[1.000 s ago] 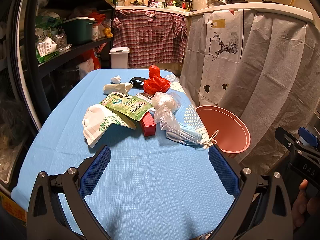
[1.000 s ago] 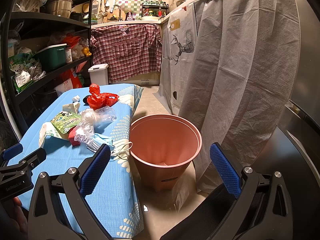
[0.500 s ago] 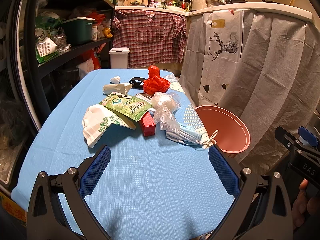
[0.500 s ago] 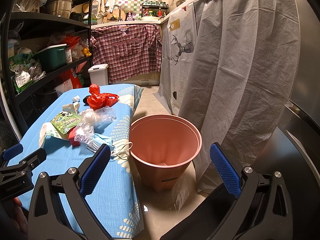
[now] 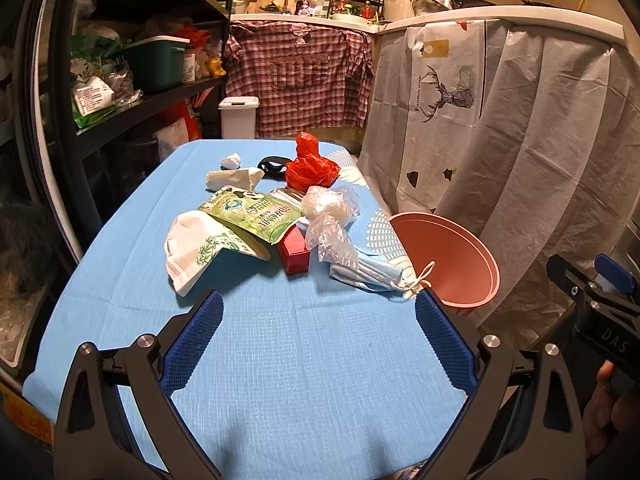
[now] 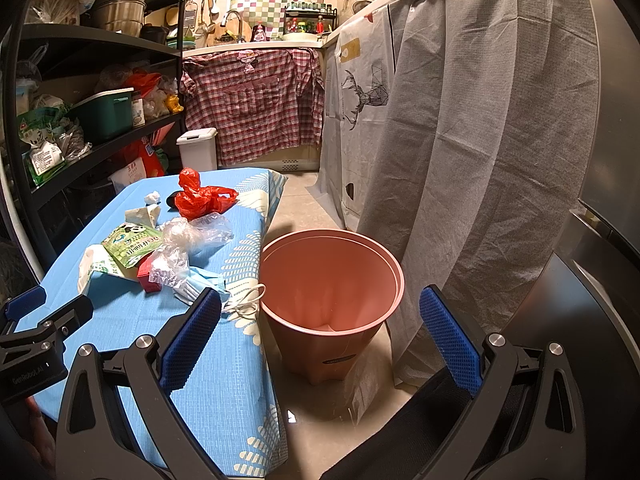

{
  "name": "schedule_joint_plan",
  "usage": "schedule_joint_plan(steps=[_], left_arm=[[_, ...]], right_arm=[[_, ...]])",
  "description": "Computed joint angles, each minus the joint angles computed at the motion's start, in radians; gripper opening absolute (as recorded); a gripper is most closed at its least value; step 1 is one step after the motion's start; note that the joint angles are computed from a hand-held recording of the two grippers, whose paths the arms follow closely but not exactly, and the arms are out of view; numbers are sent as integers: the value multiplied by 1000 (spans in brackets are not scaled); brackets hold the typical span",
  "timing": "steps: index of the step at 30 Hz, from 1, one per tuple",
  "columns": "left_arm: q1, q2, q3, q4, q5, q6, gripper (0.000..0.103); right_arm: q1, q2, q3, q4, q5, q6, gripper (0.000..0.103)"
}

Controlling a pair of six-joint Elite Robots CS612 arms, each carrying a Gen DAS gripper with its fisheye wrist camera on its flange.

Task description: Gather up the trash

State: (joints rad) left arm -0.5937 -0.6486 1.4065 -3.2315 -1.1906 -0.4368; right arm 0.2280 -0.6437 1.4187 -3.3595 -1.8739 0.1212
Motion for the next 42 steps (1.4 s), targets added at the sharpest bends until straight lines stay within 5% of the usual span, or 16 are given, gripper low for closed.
schedule_joint_plan(steps=[5, 13, 23, 42], left_arm=[[-9, -4, 3, -21, 46, 6, 79], [-13, -2, -1, 8, 123, -31, 60], [19, 2, -20, 101, 73, -151, 44], [75, 73, -126, 253, 99, -207, 38]], right_arm=[[-1, -1, 1, 0, 2, -4, 97], [-6, 1, -3, -35, 37, -2, 74], [-13, 22, -71, 65, 189, 1, 51], [16, 217, -450, 357, 389, -27, 37]])
